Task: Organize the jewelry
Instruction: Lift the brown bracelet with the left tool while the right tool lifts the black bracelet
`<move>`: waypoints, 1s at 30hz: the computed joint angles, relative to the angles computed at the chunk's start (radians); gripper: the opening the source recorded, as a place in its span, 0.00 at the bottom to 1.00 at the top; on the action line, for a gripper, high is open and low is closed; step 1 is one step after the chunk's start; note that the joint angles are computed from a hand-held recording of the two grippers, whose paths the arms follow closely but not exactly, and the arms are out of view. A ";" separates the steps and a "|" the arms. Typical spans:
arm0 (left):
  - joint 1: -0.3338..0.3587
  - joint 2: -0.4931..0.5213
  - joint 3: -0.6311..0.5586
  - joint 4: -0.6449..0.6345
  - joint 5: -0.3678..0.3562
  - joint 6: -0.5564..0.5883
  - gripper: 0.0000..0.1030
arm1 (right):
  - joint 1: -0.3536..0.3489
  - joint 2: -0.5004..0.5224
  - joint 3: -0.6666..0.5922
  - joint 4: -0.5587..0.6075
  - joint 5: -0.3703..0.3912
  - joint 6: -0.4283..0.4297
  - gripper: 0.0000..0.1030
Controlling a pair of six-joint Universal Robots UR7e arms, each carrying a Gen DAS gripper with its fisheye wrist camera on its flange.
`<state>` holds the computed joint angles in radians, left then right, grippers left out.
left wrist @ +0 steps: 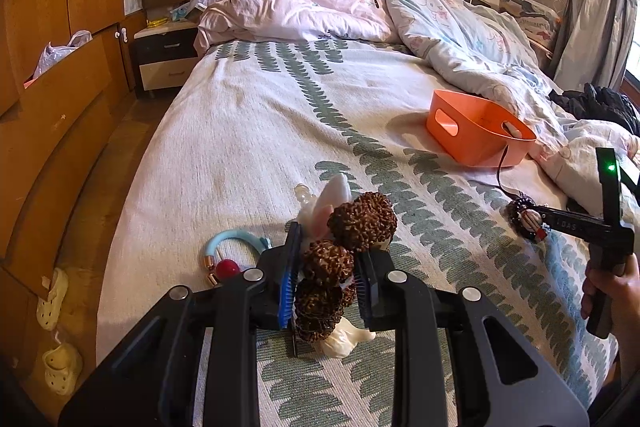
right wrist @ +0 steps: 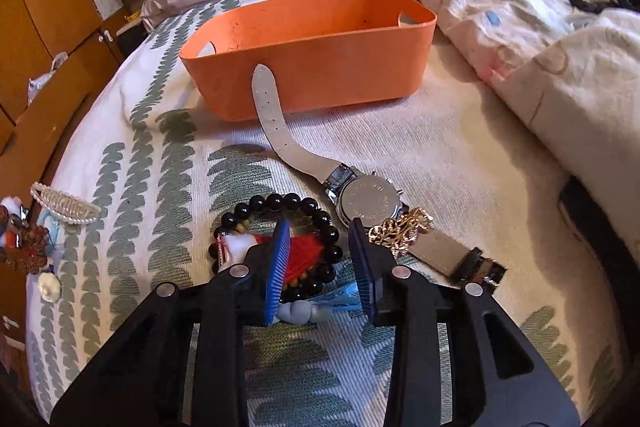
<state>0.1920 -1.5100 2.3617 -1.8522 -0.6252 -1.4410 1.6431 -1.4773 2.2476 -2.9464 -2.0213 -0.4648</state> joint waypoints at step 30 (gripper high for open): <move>-0.015 0.003 -0.014 0.006 0.001 -0.009 0.25 | 0.007 -0.067 -0.025 0.108 0.123 0.017 0.11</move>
